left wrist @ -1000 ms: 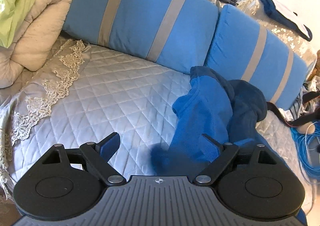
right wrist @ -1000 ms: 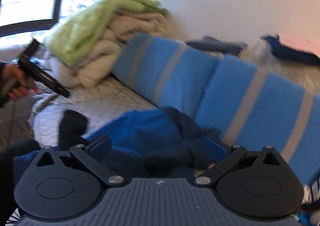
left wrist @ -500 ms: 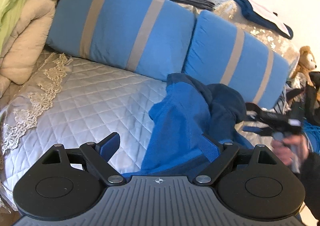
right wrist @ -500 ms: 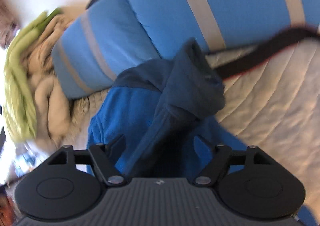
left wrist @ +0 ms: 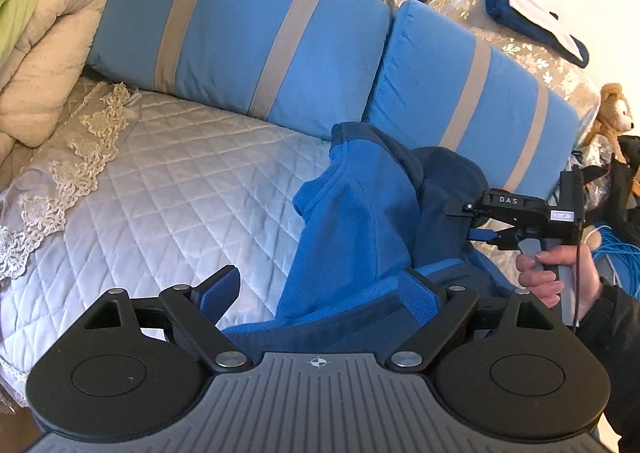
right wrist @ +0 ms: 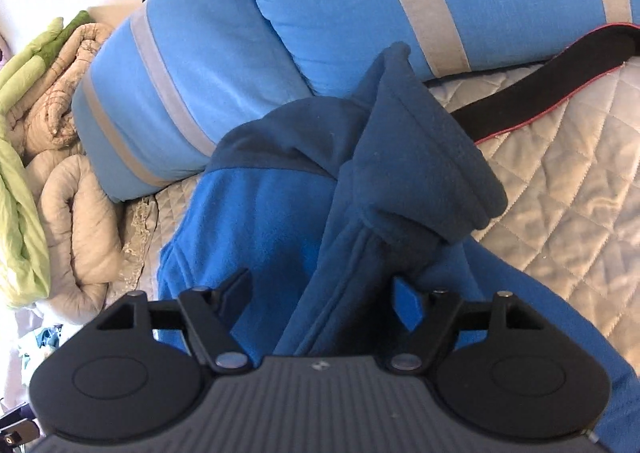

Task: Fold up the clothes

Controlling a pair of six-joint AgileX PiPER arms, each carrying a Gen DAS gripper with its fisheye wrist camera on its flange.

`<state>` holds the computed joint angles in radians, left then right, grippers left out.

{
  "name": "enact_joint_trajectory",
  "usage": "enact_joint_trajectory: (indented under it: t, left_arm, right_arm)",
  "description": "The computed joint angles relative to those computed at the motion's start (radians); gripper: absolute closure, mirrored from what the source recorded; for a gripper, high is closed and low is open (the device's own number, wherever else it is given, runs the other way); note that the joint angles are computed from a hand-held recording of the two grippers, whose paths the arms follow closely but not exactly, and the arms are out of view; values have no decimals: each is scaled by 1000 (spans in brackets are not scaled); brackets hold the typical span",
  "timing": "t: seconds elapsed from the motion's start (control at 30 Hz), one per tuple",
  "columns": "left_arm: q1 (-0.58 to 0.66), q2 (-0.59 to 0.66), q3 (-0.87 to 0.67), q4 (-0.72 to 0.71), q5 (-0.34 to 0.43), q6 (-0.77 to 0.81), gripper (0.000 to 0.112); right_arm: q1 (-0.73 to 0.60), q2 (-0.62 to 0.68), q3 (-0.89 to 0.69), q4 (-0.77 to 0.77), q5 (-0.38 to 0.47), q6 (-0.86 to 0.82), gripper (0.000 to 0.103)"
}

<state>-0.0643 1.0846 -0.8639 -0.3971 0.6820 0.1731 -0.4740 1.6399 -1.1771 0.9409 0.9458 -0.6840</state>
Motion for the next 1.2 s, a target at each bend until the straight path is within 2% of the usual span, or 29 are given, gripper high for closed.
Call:
enact_joint_trajectory:
  t: [0.07, 0.17, 0.23, 0.27, 0.37, 0.47, 0.57, 0.8, 0.83, 0.87, 0.9, 0.93, 0.97, 1.03, 1.1, 1.13, 1.2]
  left_arm:
    - [3, -6, 3, -9, 3, 4, 26]
    - [-10, -13, 4, 12, 11, -21, 26]
    - [-17, -18, 0, 28, 25, -40, 26]
    - [-18, -23, -2, 34, 33, -49, 26]
    - [-12, -53, -9, 39, 62, -66, 26]
    - [2, -72, -16, 20, 81, -50, 26]
    - [-7, -73, -23, 17, 77, -53, 26]
    - [-56, -21, -38, 34, 38, -83, 26]
    - [-58, -12, -39, 37, 34, -87, 26]
    - [-61, -6, -38, 42, 31, -95, 26]
    - [-59, -2, -39, 44, 32, -100, 26]
    - [-56, 0, -39, 47, 35, -107, 26]
    - [-52, -3, -39, 42, 39, -103, 26]
    - [-40, -13, -34, 26, 46, -82, 26]
    - [-26, -25, -28, 8, 52, -54, 26]
    - [-20, -31, -25, 6, 55, -52, 26]
    - [-2, -47, -19, -14, 64, -39, 26]
  right_arm:
    - [35, -18, -13, -69, -29, 54, 30]
    - [106, -6, -58, -179, -69, 178, 42]
    - [133, 14, -81, -209, -84, 234, 64]
    - [139, 26, -101, -234, -74, 263, 92]
    - [118, 39, -157, -255, -27, 260, 95]
    - [84, 15, -245, -334, 11, 170, 95]
    - [55, 30, -374, -465, 3, 94, 96]
    - [-9, 297, -803, -781, -83, 167, 97]
    - [-15, 351, -864, -802, -87, 179, 96]
    - [-14, 388, -894, -828, -100, 194, 87]
    - [-6, 424, -924, -884, -105, 239, 61]
    - [11, 464, -958, -966, -95, 295, 50]
    - [20, 477, -953, -1016, -103, 324, 33]
    - [16, 435, -854, -1022, -170, 335, 25]
    - [-1, 360, -733, -968, -242, 307, 15]
    - [-10, 313, -668, -936, -281, 286, 13]
    - [-49, 228, -578, -780, -289, 149, 5]
